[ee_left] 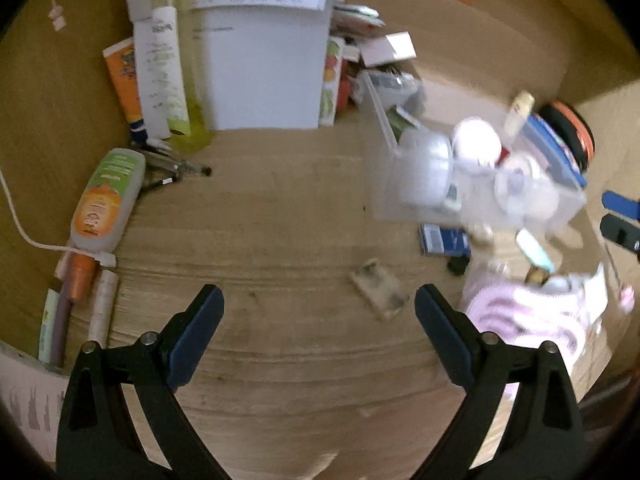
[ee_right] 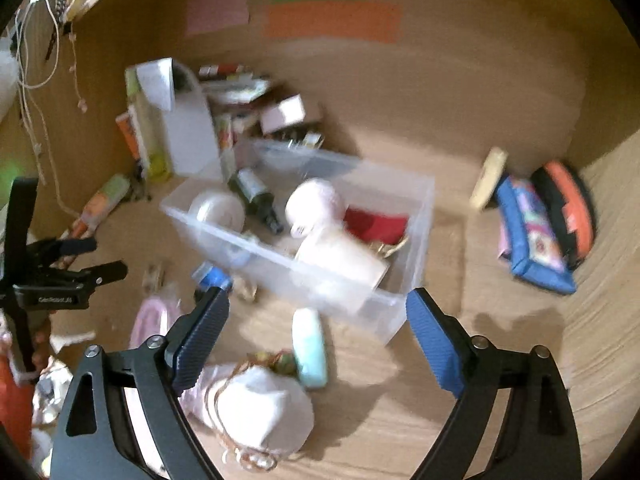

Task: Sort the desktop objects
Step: 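Withdraw both tools from the bin toward remaining items on the desk, then grasp the mint-green bottle with right tool while left tool grasps small tan tin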

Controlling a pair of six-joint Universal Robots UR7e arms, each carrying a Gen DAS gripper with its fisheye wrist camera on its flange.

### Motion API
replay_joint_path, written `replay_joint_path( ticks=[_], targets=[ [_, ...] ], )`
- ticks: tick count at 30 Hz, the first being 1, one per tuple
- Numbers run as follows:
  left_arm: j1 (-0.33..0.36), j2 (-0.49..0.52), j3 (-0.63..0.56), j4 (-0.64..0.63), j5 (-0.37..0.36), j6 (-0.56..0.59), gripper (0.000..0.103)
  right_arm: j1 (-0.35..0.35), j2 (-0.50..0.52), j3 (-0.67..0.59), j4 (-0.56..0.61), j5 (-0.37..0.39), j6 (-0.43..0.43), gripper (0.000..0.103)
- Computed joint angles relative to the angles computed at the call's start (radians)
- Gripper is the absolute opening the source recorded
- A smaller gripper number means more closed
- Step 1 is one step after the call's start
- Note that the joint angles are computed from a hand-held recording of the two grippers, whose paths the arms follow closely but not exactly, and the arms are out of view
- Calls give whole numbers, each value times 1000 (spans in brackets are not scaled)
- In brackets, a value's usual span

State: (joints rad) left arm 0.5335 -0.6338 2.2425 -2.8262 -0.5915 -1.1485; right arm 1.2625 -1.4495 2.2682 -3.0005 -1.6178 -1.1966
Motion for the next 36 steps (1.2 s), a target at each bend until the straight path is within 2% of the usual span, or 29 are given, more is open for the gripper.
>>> replay_joint_path(
  ticks=[2, 7, 10, 14, 16, 17, 18, 19, 20, 26, 31, 34, 36],
  targets=[
    [7, 1, 1, 0, -14, 31, 97, -12, -6, -21, 76, 0, 1, 87],
    [29, 11, -14, -25, -41, 119, 97, -23, 25, -54, 119, -53, 17, 85],
    [38, 30, -44, 1, -24, 133, 97, -21, 48, -75, 156, -86, 26, 81],
    [65, 52, -64, -71, -51, 221, 97, -9, 75, -90, 169, -125, 26, 77],
    [74, 61, -74, -81, -55, 251, 96, -1, 92, -121, 230, -150, 54, 66],
    [76, 63, -77, -82, -58, 264, 91, 4, 103, -137, 256, -165, 67, 62],
    [79, 65, -80, -86, -62, 277, 85, 8, 114, -146, 268, -179, 71, 52],
    [83, 66, -82, -94, -74, 297, 82, 15, 127, -153, 270, -201, 68, 43],
    [87, 68, -86, -97, -81, 316, 80, 21, 139, -154, 262, -221, 63, 41],
    [90, 76, -101, -78, -67, 351, 79, 44, 186, -146, 171, -259, 43, 40],
    [103, 68, -107, -70, -56, 333, 79, 43, 214, -158, 194, -275, 40, 39],
    [108, 72, -111, -80, -46, 340, 74, 44, 226, -140, 137, -276, -1, 37],
    [108, 77, -119, -89, -42, 359, 67, 45, 231, -132, 110, -272, -20, 36]
  ],
)
